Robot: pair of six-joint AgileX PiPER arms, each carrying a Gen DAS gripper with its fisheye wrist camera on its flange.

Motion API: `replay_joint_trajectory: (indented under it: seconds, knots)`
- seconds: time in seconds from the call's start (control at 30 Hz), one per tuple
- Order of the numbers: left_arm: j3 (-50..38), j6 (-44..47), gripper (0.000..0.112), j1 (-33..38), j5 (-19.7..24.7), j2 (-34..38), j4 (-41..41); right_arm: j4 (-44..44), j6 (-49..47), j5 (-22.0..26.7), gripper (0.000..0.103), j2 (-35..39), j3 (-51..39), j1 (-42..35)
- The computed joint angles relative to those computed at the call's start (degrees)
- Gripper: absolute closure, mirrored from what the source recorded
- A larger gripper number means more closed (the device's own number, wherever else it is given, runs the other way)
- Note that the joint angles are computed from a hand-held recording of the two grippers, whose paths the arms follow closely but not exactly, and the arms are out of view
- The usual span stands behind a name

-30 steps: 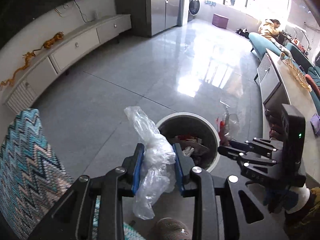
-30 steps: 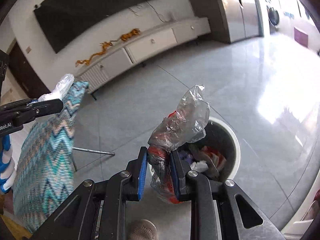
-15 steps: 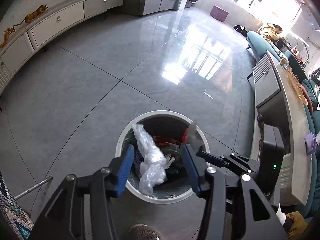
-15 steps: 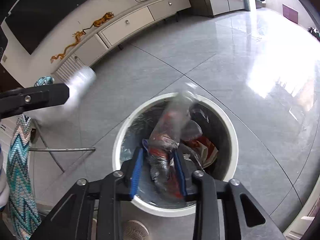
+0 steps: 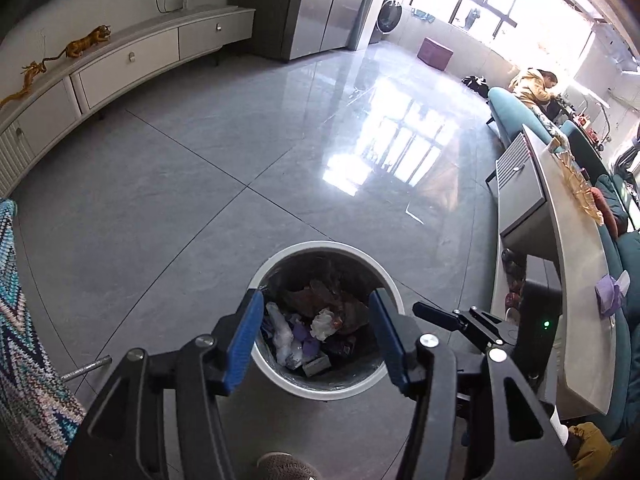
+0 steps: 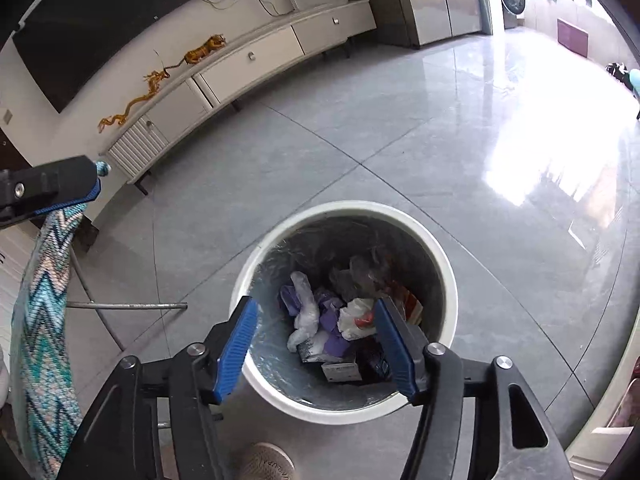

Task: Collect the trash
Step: 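Open both tools to drop the tissue and plastic into the bin, then move both tools back over the empty blanket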

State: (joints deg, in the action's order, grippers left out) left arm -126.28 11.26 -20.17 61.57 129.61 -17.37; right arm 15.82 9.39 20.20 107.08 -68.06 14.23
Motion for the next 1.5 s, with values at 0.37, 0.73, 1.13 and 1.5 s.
replay_joint_trajectory:
  seconds: [0.37, 0.73, 1.13, 1.5]
  knots:
    - [22.11, 10.7, 0.051, 6.09, -5.71, -20.45, -5.14, -23.93, 26.59, 4.79, 0.029, -11.1, -0.97, 10.57]
    - [42.92, 26.23, 0.039, 25.32, -6.88, -43.34, -16.88, -40.89, 43.29, 13.05, 0.017, -15.45, -8.89, 26.44]
    - [57.93, 46.42, 0.036, 52.85, 0.02, -61.45, -28.7, -53.5, 51.35, 20.9, 0.003, -15.32, -17.43, 41.08]
    - [63.85, 58.94, 0.035, 71.71, 6.83, -66.77, -37.53, -59.23, 54.62, 23.9, 0.0, -13.78, -21.06, 46.77]
